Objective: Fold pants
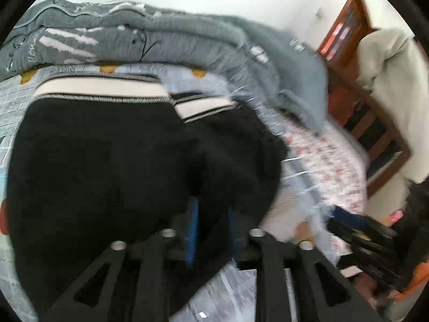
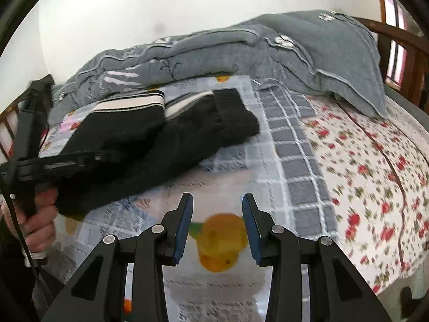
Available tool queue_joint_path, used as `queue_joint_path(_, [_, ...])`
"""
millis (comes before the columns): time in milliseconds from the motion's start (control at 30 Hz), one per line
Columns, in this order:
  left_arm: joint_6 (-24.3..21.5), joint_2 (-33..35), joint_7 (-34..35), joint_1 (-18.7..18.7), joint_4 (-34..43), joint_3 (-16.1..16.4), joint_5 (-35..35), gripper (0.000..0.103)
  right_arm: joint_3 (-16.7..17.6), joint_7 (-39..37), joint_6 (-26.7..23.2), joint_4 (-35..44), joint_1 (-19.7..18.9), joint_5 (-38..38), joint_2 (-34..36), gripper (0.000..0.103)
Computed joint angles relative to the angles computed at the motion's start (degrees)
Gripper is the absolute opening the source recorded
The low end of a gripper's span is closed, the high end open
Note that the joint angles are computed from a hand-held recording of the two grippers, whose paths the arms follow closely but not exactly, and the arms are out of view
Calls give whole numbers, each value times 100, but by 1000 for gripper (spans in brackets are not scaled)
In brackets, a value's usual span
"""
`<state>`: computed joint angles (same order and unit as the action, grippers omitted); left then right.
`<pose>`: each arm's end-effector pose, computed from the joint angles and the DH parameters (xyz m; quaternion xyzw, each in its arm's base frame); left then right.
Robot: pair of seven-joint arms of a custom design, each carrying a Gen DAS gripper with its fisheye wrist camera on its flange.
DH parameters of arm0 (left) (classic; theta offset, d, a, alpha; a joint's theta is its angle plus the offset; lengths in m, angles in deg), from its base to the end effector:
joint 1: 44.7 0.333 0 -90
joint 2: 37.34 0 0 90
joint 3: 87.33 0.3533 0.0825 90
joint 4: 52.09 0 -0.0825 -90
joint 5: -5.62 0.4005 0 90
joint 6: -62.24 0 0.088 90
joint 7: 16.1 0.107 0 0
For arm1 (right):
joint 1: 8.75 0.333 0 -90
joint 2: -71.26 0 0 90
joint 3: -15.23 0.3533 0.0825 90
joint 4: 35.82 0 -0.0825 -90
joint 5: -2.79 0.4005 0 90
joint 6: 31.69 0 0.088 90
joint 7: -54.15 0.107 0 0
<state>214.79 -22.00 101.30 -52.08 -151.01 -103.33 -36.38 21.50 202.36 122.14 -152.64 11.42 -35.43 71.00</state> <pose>0.6605 -0.2415 0.5314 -0.5368 0.7313 -0.4201 0.0223 0.5354 0.2883 0.5434 -0.6386 0.6691 -0.2448 0.2908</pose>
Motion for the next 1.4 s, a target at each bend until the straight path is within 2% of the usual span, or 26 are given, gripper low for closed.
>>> queue_joint_path(33, [78,-247,425,174,-230,-126,-439,43,1,-77,99,80,3,37,76,38])
queue_joint_path(100, [266,-622,879,220,-585,-85,-752,56,-11,-246,334,308,15,165,294,40])
queue_joint_path(167, [685,-1058,1062,148,-1105,77,-726,57,-20,-558,671,554,22,530,561,45])
queue_joint_path(200, [867,-1183,895,91,-1290,182,-522,60,19,-895,953,707,-13,920,763,50])
queue_joint_path(267, [1380,-1420,-146,1,-1808,425,570,62,101,-1378,1160,968,-42,1512,1079,57])
queue_joint_path(333, [1516,-1627,-725,55,-2258,582,1158,63,234,-1917,1114,1370,-89,2115,1496,60])
queue_joint_path(367, [1424,-1701,-801,89,-2422,644,1131,64,198,-1982,980,1566,-29,2222,1673,60])
queue_joint_path(433, [1227,-1732,-947,129,-2567,719,1097,64,338,-2397,538,1993,-64,2679,2055,55])
queue_joint_path(467, [1209,-1725,-1076,144,-2640,730,1144,64,411,-2615,323,2185,-84,2867,2215,34])
queue_joint_path(500, [1208,-1689,-1145,147,-2655,733,1164,64,372,-2741,218,2306,-2,2947,2326,28])
queue_joint_path(533, [1234,-1633,-1164,135,-2672,724,1121,64,132,-2578,326,2301,233,2624,2324,24])
queue_joint_path(567, [1268,-1578,-1124,116,-2663,707,1030,64,33,-2624,464,2283,336,2453,2292,15])
queue_joint_path(633, [1267,-1425,-1299,80,-2577,663,1119,64,-75,-2599,823,2223,390,2340,2178,14])
queue_joint_path(700, [1619,-1286,-1652,5,-2568,613,1466,64,-105,-2604,1180,2193,315,2364,2036,13])
queue_joint_path(733, [1782,-1171,-2198,-75,-2523,660,2015,65,-191,-2561,1200,2222,350,2274,1995,13])
queue_joint_path(800, [1899,-1056,-3115,-211,-2476,831,2933,66,-583,-2238,1090,2363,588,1736,1916,13])
queue_joint_path(833, [1926,-1013,-3263,-229,-2432,832,3103,66,-713,-2107,990,2458,644,1499,1903,13])
queue_joint_path(867, [1890,-996,-3192,-191,-2386,768,3053,67,-791,-2010,895,2488,643,1322,1848,12])
queue_joint_path(933, [1882,-1003,-2572,-29,-2326,511,2472,69,-869,-1822,805,2444,565,1048,1720,12])
queue_joint_path(1000, [1905,-1027,-1685,88,-2269,250,1749,71,-1050,-1349,965,2108,519,615,1484,12])
queue_joint_path(1067, [1788,-1005,-1625,-52,-2215,319,1978,71,-1212,-855,708,1815,532,56,1312,12])
queue_joint_path(1100, [1772,-986,-1812,-164,-2215,407,2311,71,-1184,-795,539,1673,450,27,1280,12])
queue_joint_path(1167, [1840,-980,-2050,-262,-2265,484,2568,71,-924,-1132,264,1495,143,480,1365,13])
queue_joint_path(1200, [1812,-984,-2002,-234,-2266,455,2452,71,-847,-1153,220,1416,44,582,1420,14])
queue_joint_path(1333, [1512,-1126,-1590,-89,-2298,362,1685,70,-918,-575,148,1304,172,-205,1335,21])
queue_joint_path(1400, [1480,-1358,-252,23,-2402,194,384,68,-871,-444,85,1317,179,-510,1238,23])
